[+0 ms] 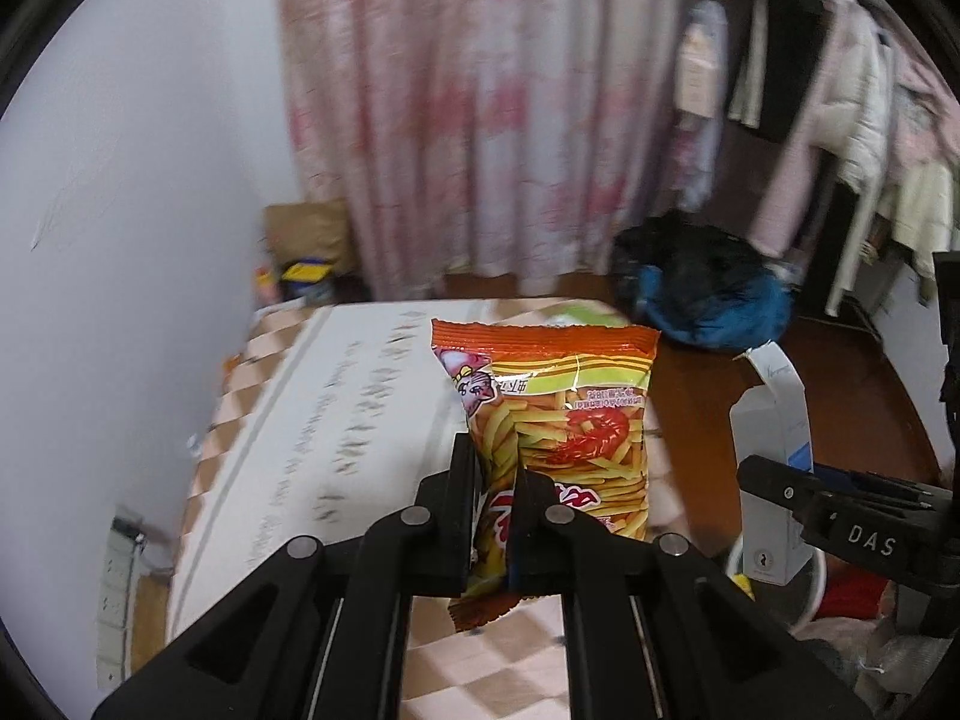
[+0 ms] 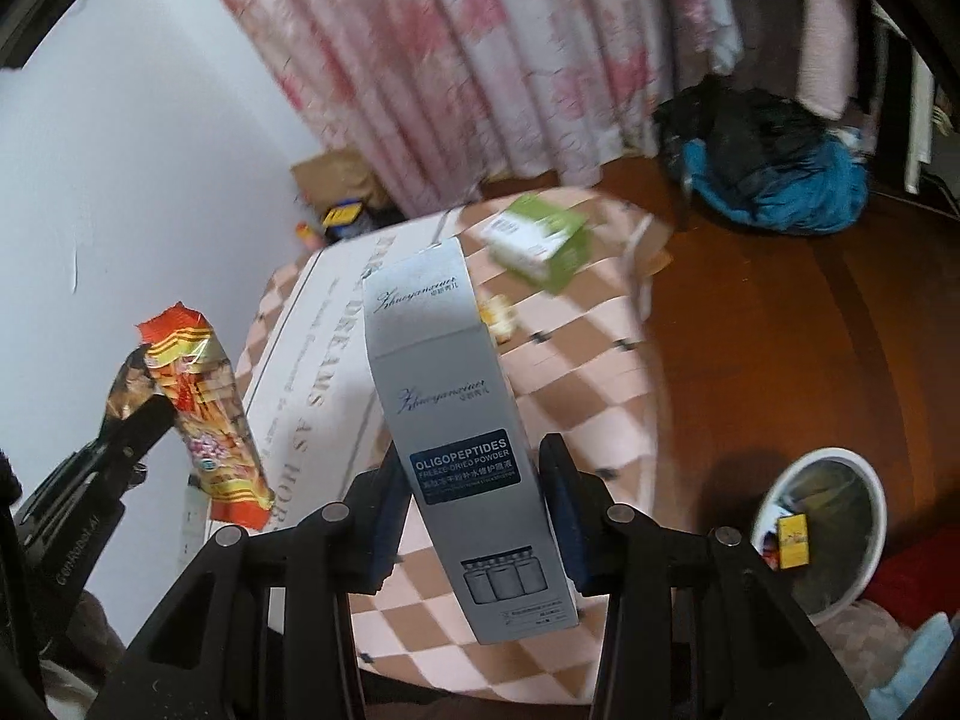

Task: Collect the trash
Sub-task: 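Lower the orange snack bag and white box over the bin and open both grippers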

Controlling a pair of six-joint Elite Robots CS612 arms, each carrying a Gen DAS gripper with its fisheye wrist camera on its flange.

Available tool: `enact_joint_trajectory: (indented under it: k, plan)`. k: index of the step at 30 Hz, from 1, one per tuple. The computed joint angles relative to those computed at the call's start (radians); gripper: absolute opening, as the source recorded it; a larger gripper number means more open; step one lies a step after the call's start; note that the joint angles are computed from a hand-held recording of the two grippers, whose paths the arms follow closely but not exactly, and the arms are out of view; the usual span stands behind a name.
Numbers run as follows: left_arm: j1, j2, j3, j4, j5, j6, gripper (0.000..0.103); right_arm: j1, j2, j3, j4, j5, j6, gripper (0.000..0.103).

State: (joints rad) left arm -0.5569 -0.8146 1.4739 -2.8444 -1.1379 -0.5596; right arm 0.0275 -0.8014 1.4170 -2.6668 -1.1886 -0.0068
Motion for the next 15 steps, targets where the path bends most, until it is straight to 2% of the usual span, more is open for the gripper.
enact_joint_trajectory:
  k: [4,8,11,15]
  plan:
    - [-0.023,0.045,-0.084,0.012,-0.061,0.046,0.005,-0.062,-0.034,0.052,-0.042,-0.011,0.032,0.044]
    - [-0.052,0.108,-0.191,0.051,-0.122,0.093,0.005,-0.120,-0.045,0.086,-0.069,-0.050,0.059,0.044]
    - [-0.074,0.174,-0.299,0.114,-0.184,0.122,0.005,-0.167,-0.038,0.097,-0.065,-0.085,0.078,0.043]
    - [-0.095,0.266,-0.448,0.222,-0.271,0.148,0.005,-0.222,-0.003,0.089,-0.035,-0.133,0.108,0.043]
